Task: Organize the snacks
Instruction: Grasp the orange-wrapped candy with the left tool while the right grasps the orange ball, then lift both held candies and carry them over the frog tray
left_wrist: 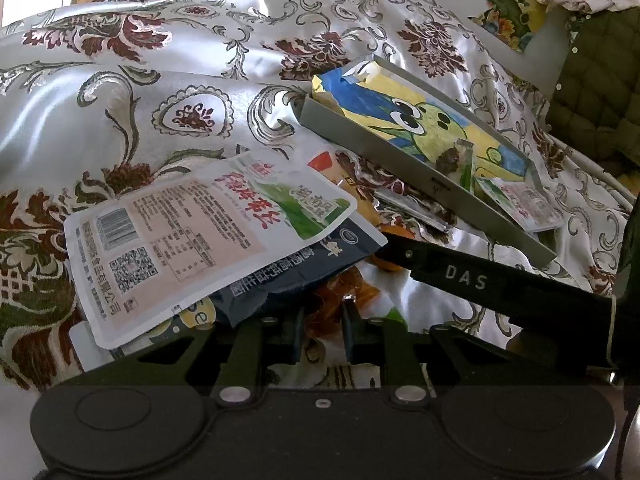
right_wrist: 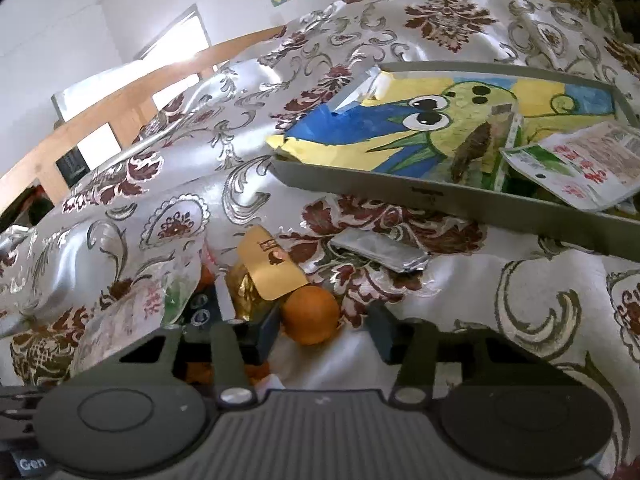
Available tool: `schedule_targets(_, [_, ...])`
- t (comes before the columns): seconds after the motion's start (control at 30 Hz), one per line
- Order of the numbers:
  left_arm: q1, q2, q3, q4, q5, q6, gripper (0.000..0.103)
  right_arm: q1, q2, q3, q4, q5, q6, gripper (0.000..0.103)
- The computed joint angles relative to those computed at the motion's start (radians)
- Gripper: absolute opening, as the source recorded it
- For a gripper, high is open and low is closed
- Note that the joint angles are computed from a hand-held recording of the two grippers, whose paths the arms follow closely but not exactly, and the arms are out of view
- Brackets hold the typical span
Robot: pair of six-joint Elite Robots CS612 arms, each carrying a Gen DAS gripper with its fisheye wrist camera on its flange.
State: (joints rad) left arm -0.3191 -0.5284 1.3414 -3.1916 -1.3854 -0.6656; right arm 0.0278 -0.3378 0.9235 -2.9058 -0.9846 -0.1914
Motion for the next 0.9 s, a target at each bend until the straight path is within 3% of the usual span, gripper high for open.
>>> schedule_targets(0.1, [-0.002,-0.002,0.005,-0.002,-0.005,0.001,0.019,0.005,-0.008,0.014,-0.004,-0.013,-0.030,0.037])
schedule_targets(0.37, [-0.005,-0.009,0.010,0.012,0.001,-0.001,0.019,0.003,-0.006,0.007,0.023,-0.002,-0.029,0.041])
schedule_targets(0.47, [-0.006,-0.010,0.011,0.013,0.003,-0.003,0.019,0.003,-0.005,0.005,0.025,0.006,-0.030,0.034])
schedule_targets(0.9, [-0.007,-0.027,0.043,-0.003,-0.018,-0.001,0.016,-0.008,-0.031,0.040,0.055,0.022,0.023,0.034])
